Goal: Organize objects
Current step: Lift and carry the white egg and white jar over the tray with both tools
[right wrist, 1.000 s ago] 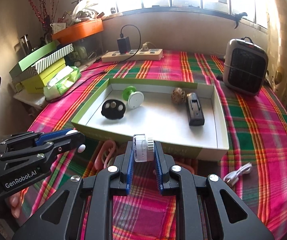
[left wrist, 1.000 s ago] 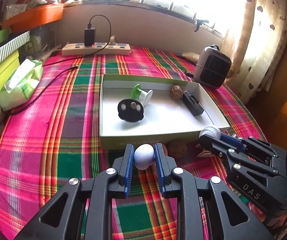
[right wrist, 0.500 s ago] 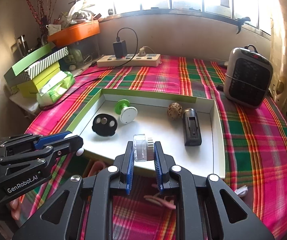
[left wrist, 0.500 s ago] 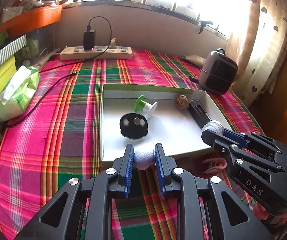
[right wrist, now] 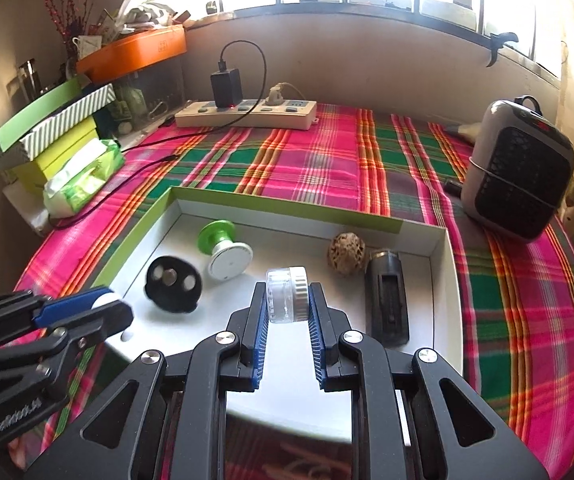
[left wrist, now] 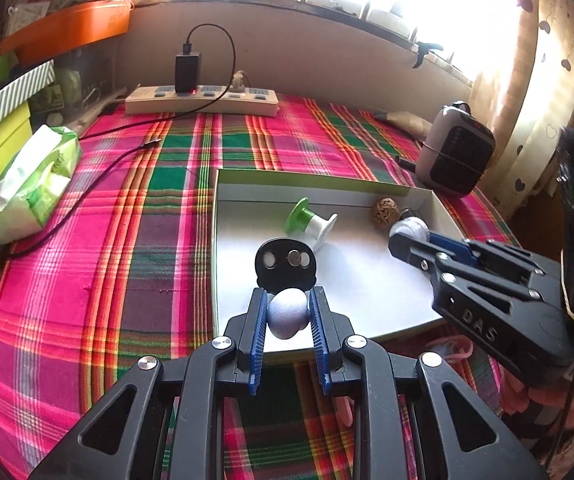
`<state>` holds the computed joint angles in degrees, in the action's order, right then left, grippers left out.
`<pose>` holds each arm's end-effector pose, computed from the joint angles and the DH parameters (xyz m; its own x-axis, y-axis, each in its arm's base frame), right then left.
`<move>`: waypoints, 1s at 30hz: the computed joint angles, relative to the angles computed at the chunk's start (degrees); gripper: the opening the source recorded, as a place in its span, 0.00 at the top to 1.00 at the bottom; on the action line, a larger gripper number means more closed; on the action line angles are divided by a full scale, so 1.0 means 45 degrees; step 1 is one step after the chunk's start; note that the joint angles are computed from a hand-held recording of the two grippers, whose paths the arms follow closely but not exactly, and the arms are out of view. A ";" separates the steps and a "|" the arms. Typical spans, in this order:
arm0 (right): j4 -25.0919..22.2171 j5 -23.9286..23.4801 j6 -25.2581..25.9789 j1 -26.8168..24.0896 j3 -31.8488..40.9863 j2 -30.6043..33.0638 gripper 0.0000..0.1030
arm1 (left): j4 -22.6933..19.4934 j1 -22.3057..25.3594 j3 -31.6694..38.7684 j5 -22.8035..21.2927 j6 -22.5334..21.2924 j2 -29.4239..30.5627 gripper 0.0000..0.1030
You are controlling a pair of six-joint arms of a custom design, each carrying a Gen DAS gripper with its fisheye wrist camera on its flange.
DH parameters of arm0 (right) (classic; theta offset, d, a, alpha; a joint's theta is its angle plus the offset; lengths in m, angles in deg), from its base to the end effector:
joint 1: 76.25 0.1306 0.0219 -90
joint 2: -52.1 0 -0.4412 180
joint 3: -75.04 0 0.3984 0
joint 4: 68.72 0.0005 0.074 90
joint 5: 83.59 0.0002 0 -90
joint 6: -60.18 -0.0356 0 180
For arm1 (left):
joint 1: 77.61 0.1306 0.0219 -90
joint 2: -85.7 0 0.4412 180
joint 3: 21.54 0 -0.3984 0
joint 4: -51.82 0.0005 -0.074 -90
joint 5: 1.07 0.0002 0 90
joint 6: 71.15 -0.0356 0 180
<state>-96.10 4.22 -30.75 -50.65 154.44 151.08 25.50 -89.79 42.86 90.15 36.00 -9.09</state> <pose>0.4873 0.2344 0.3527 -0.6664 -0.3013 -0.6820 -0.4445 0.8949 0.0390 0.4219 -0.0923 0.3483 -0.7509 -0.1395 -0.6455 0.0038 0.9765 -0.2155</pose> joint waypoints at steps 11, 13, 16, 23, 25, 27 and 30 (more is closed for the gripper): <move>-0.0616 -0.0152 0.0320 -0.0029 0.1187 0.1066 0.80 | -0.0111 0.0028 0.0219 -0.0019 -0.0053 0.0498 0.81; -0.0743 -0.0246 0.0260 -0.0037 0.1352 0.1228 0.80 | -0.0048 0.0070 0.0221 0.0023 -0.0016 0.0536 0.81; -0.0915 -0.0309 0.0223 -0.0028 0.1591 0.1454 0.80 | -0.0019 0.0097 0.0270 0.0088 -0.0093 0.0606 0.81; -0.1205 -0.0255 0.0291 0.0028 0.1990 0.1790 0.80 | -0.0042 0.0033 0.0404 -0.0006 -0.0213 0.0770 0.81; -0.1272 -0.0220 0.0309 0.0037 0.2049 0.1861 0.80 | -0.0031 0.0006 0.0427 -0.0071 -0.0267 0.0807 0.81; -0.1348 -0.0276 0.0343 0.0029 0.2093 0.1931 0.80 | -0.0036 0.0010 0.0450 -0.0026 -0.0272 0.0857 0.81; -0.1396 -0.0286 0.0324 0.0034 0.2130 0.1991 0.80 | -0.0029 -0.0013 0.0453 -0.0047 -0.0286 0.0872 0.81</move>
